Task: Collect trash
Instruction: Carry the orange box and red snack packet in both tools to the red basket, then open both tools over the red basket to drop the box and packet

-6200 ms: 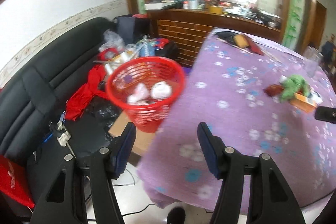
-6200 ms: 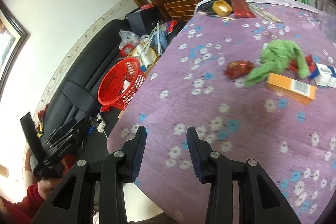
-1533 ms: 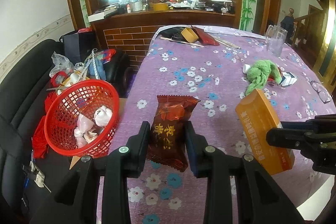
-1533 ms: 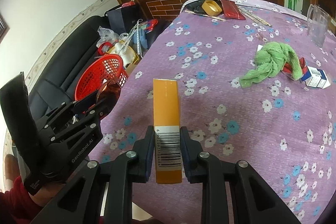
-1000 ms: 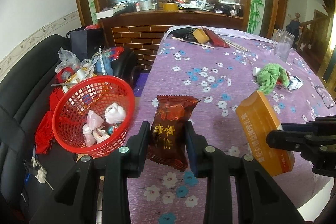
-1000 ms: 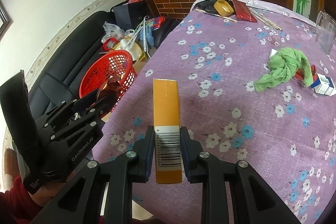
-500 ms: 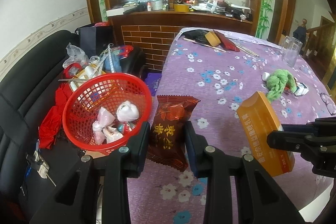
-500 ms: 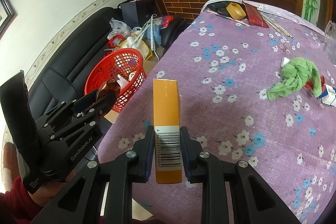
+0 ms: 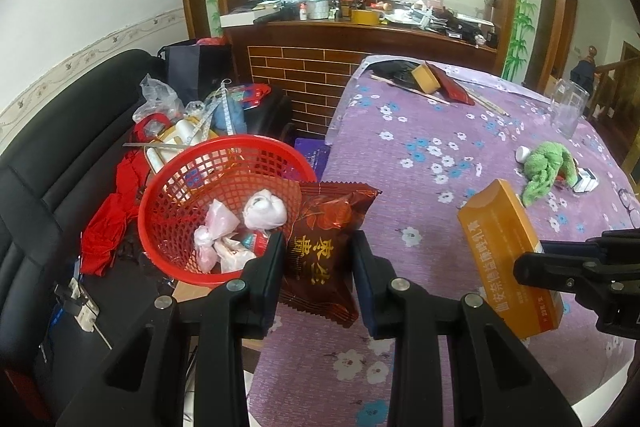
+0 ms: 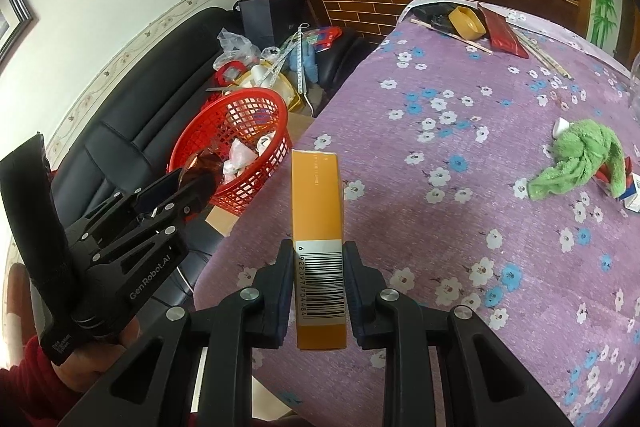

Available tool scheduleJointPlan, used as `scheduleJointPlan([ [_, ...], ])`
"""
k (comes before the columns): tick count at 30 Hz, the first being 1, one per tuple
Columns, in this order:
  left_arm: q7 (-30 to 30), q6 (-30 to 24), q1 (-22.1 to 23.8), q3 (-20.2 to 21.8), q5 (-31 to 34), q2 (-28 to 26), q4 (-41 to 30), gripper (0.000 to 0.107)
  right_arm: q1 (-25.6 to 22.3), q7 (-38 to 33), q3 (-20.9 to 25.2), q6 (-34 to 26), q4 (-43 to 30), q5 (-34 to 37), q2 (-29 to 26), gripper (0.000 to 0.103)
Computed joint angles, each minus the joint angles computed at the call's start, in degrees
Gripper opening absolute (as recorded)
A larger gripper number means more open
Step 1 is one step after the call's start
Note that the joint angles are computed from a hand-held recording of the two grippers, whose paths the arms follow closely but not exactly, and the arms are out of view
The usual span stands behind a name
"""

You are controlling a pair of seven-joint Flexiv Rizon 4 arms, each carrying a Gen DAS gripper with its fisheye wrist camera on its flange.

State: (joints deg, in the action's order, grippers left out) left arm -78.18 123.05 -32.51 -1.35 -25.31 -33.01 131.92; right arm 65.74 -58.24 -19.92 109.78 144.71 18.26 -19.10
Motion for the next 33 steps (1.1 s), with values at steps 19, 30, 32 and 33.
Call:
scheduleJointPlan([
  [19, -1.3, -2.1, 5.7, 2.3, -1.9, 1.3, -0.9, 0.032, -21.6, 0.1, 15.3, -6.2, -13.9, -16.1, -3.1, 0.026],
  [30, -2.4, -7.5, 9.2, 3.4, -1.0, -0.5, -5.6, 0.032, -36.1, 4.2, 27.4, -12.9, -29.6, -27.4, -12.1, 0.026],
  [32, -3.4, -8.2, 11.5, 2.0, 1.3, -0.6, -6.2, 0.032, -36.5, 4.9, 27.4, -14.1, -32.0, -28.4, -13.6, 0.028],
  [33, -3.6, -8.5, 11.6, 2.1, 1.7, -0.8, -6.6, 0.034, -37.2, 5.0, 28.1, -14.4, -33.0, -28.7, -14.3, 0.028],
])
